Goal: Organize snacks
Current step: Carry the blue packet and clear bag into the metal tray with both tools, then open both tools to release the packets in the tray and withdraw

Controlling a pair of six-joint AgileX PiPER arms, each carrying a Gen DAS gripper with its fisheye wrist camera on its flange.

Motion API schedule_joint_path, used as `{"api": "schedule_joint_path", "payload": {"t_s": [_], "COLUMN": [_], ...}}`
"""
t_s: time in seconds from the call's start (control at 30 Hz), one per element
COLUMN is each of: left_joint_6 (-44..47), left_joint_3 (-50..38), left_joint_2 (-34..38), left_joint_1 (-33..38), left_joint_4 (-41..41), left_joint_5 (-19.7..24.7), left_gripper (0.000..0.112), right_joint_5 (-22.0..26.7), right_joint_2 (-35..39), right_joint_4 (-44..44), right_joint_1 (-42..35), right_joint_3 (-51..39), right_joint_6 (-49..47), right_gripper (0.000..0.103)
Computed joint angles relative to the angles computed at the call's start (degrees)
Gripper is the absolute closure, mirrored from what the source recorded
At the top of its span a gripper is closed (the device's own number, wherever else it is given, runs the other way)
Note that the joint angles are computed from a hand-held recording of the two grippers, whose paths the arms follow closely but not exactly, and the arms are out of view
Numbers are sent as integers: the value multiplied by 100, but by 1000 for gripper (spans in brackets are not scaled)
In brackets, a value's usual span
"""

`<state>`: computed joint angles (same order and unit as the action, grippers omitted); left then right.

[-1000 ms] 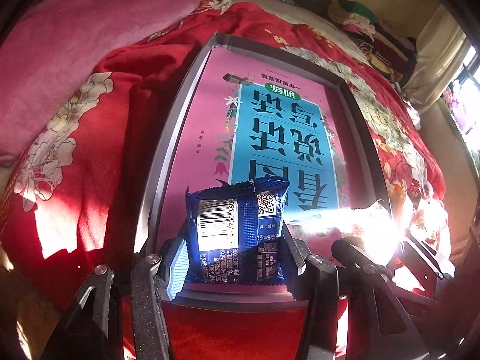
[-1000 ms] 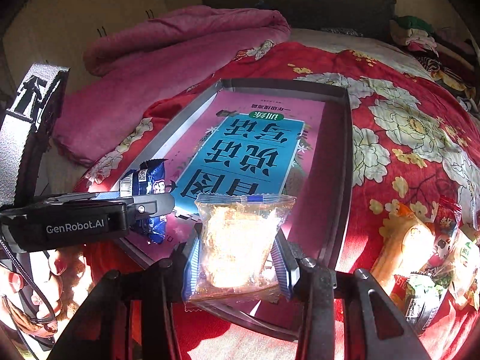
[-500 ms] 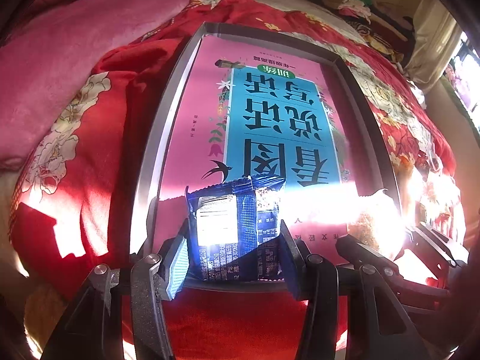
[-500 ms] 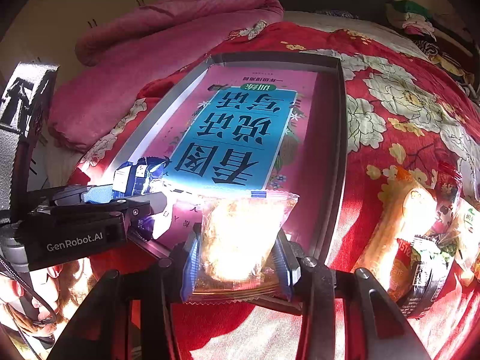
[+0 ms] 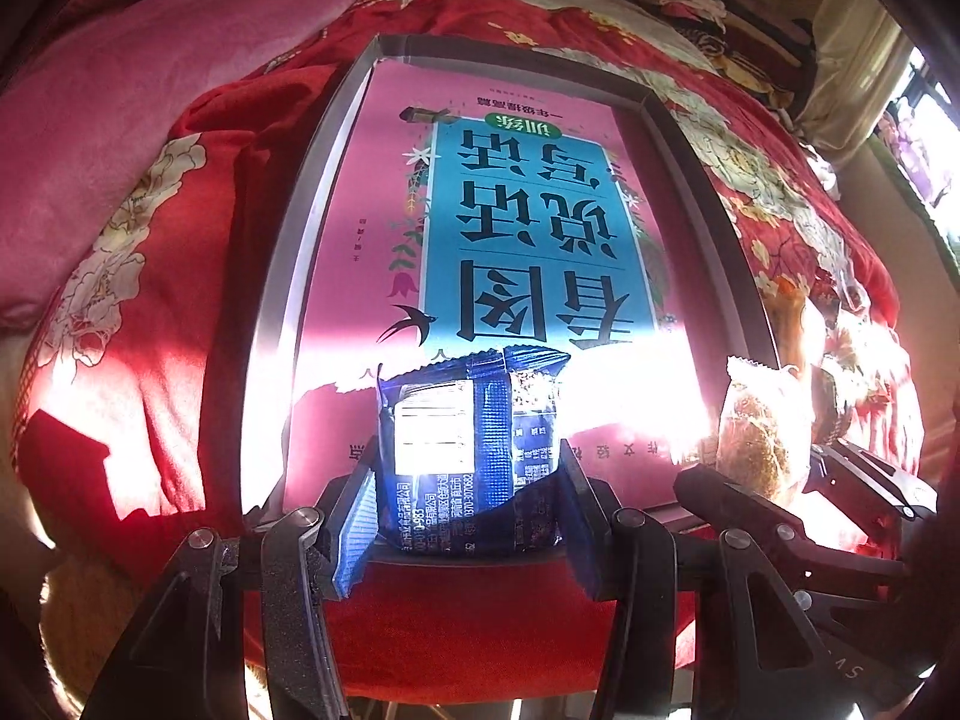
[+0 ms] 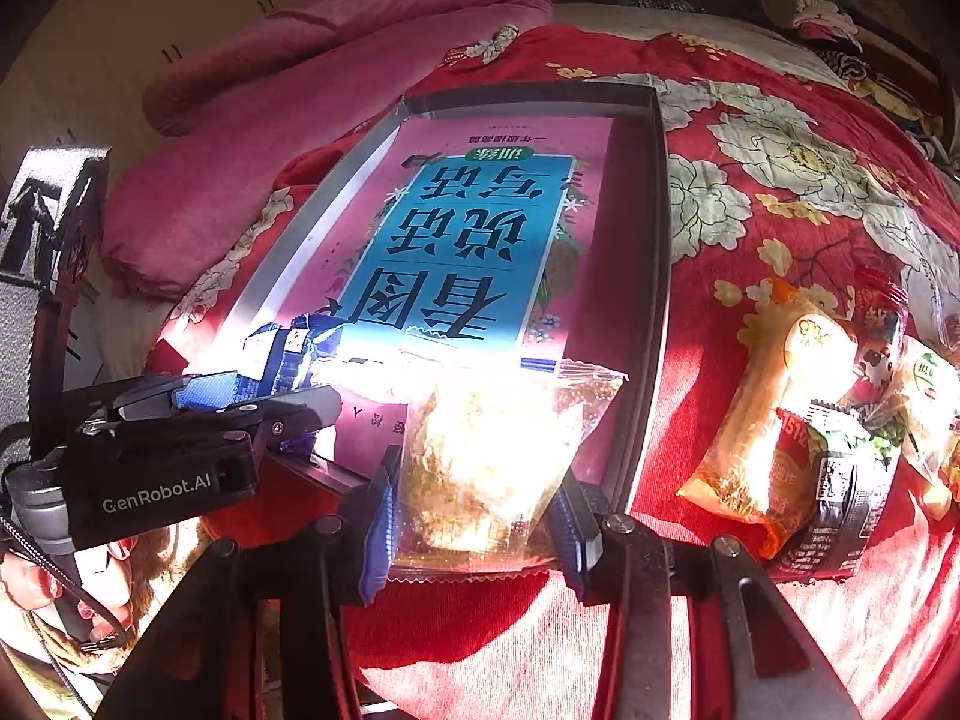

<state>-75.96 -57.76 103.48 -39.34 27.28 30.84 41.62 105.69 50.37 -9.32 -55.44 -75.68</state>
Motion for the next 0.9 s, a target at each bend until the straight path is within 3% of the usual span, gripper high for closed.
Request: {"api": "schedule_joint_path", "payload": {"t_s": [0.4,0.9], "left_joint_6": [-135,-289], "left_joint_3": [22,-56], "left_joint_2": [-53,-170], "left_joint_1": [-66,-261], "left_joint_4": [74,182], "left_joint_5": [-87,144], "left_gripper": [58,53], "right_joint_5": [59,68], "right_joint_2": [-106,-378], "right_joint_4": [245,688], "right_joint_1": [-117,-237], "right_joint_3": [140,466], "right_joint_6": [-258,-995], "right_gripper": [58,47]}}
